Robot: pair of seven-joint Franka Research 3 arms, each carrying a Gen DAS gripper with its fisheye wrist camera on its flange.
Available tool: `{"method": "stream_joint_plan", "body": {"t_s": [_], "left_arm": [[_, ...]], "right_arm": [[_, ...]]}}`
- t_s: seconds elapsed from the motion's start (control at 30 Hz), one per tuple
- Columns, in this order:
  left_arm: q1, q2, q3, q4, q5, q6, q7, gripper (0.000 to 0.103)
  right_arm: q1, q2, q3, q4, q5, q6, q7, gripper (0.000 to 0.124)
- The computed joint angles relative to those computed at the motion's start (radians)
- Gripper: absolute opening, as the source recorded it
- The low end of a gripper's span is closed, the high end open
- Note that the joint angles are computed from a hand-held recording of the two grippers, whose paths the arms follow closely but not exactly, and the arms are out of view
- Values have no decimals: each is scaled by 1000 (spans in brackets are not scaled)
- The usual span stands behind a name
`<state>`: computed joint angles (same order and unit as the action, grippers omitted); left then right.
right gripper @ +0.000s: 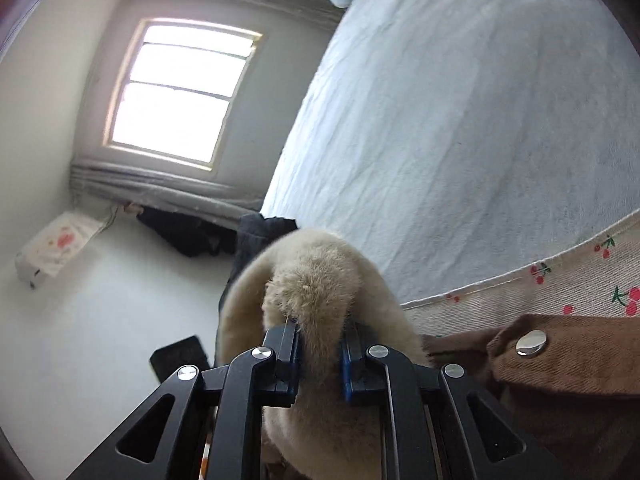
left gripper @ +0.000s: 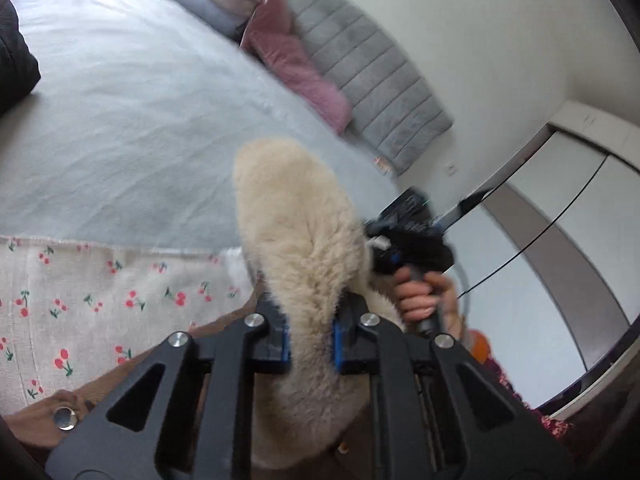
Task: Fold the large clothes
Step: 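Grasp the fur collar with both tools and lay it flat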
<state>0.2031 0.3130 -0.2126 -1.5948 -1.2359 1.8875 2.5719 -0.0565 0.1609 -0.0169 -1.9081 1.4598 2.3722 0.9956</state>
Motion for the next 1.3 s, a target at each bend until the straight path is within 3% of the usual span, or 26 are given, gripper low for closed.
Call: {"method": "stream_joint_plan", "body": {"t_s": [0.03, 0.07, 0.1, 0.13, 0.17, 0.27, 0.37, 0.43, 0.5, 0.57, 0.6, 0.67, 0.7, 0.77, 0.83, 0.97, 1.07, 1.1, 1.13, 1.17, 1.23, 1.3], "left_arm": [[-11, 5, 11, -3, -26, 64, -31, 17], [-57, 16, 36, 8, 17, 183, -109, 18], [-135, 25, 83, 9, 124, 323, -209, 21], [-179, 37, 98, 13, 260, 412, -319, 29], [-187, 34, 86, -6, 337, 474, -373, 31], [-152, -65, 4, -151, 303, 678, -280, 35], [-190, -165, -1, -272, 451, 841, -287, 42], [-193, -227, -7, -333, 485, 839, -206, 42], [-206, -257, -3, -371, 481, 800, -121, 42], [-230, -250, 9, -381, 526, 759, -110, 30], [-245, -231, 13, -388, 577, 791, -138, 22], [-268, -153, 15, -371, 697, 903, -225, 21], [-259, -119, 1, -348, 696, 917, -230, 21], [-244, -91, -18, -317, 720, 942, -250, 21], [-219, -60, -37, -276, 740, 919, -268, 21], [-187, -38, -65, -239, 773, 898, -319, 21], [-198, -88, -47, -274, 844, 876, -405, 26], [-203, -121, -37, -292, 867, 852, -446, 40], [-207, -147, -30, -313, 881, 846, -470, 61], [-211, -184, -22, -346, 890, 852, -489, 68], [-213, -275, -16, -422, 837, 853, -449, 71], [-234, -374, 12, -495, 847, 823, -465, 71]], "right_arm": [[4, 18, 3, 10, 10, 14, 13, 15], [10, 41, 9, 23, 14, 35, 22, 15], [17, 51, 14, 30, 0, 63, 32, 18], [32, 62, 22, 41, -25, 107, 41, 21], [47, 61, 30, 43, -52, 151, 46, 28], [99, 12, 37, 12, -241, 281, 103, 50], [161, -85, 28, -86, -564, 430, 228, 55], [191, -157, 24, -178, -807, 516, 344, 55], [203, -198, 32, -231, -892, 537, 355, 53], [220, -208, 42, -264, -943, 546, 360, 48], [238, -191, 33, -263, -998, 538, 389, 43], [225, -111, 42, -227, -1250, 544, 590, 36], [240, -55, 19, -182, -1376, 532, 686, 33], [280, 27, -36, -109, -1505, 558, 802, 33], [284, 69, -48, -56, -1501, 561, 831, 33], [166, 78, 65, -54, -1218, 589, 650, 33], [220, -1, 12, -124, -1250, 585, 678, 36], [229, -37, 3, -151, -1268, 565, 688, 39], [234, -80, 0, -180, -1287, 540, 688, 42], [235, -146, -5, -227, -1321, 520, 705, 50], [221, -248, 10, -304, -1406, 505, 785, 55], [205, -365, 31, -378, -1400, 470, 793, 59]]}}
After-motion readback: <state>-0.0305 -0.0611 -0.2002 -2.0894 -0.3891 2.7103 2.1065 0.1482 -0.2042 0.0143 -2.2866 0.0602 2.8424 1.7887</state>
